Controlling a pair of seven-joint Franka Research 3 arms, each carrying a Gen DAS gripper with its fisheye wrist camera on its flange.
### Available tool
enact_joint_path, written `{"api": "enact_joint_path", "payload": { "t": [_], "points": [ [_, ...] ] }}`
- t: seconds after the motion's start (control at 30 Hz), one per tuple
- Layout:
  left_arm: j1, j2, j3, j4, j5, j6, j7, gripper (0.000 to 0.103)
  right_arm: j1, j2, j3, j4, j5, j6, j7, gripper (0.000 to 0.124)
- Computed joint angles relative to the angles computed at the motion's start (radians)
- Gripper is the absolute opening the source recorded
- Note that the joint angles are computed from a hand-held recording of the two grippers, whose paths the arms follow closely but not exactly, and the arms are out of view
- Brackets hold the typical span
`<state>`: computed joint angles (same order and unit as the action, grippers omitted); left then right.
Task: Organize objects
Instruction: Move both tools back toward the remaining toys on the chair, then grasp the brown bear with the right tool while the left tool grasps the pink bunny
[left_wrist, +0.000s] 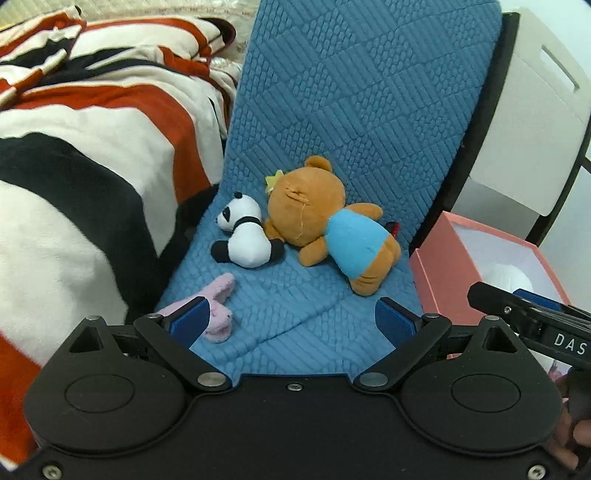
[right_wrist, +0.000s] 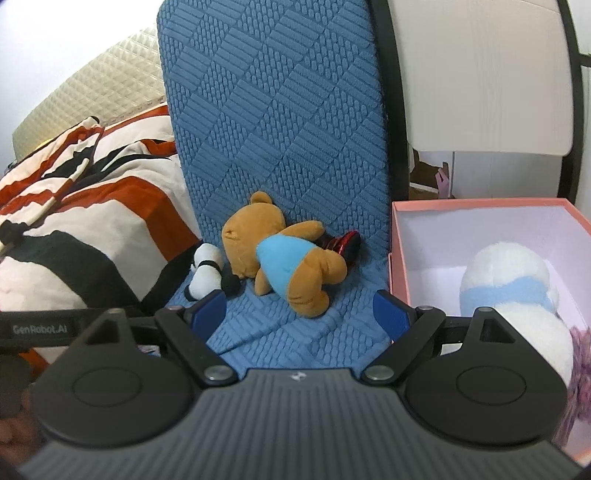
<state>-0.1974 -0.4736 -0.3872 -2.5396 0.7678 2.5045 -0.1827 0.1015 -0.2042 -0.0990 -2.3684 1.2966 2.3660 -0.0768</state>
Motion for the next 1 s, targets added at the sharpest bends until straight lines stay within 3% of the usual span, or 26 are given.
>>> {"api": "enact_joint_path", "payload": {
  "t": [0.17,0.3,0.4,0.57,0.73,1.0],
  "points": [
    [0.027,0.075,0.031,0.02,0.019,0.038,0.024,0.096,0.011,0.069,0.017,0.061,0.026,0.025,-0.052,0.088],
    [0.039,0.136,0.052,0.044,0.026,0.044,0.056,0.095,0.032,0.1,0.048,0.081,0.093,0.108,-0.189,0.088],
    [0.047,0.167,0.068,0.054,0.037,0.061,0.066,0.095,0.036,0.147,0.063,0.127,0.046,0.105,-0.151,0.088],
    [0.043,0.23,0.087,0.093,0.025,0.023,0.119,0.093,0.073,0.213,0.115,0.169,0.006,0.233,-0.227,0.088],
    [0.034,0.277,0.115,0.116,-0.019,-0.013,0.161,0.087,0.092,0.289,0.149,0.231,-0.065,0.263,-0.229,0.088],
    [0.045,0.297,0.151,0.106,-0.116,0.011,0.181,0.081,0.112,0.428,0.21,0.34,-0.228,0.334,-0.175,0.08]
  ]
}}
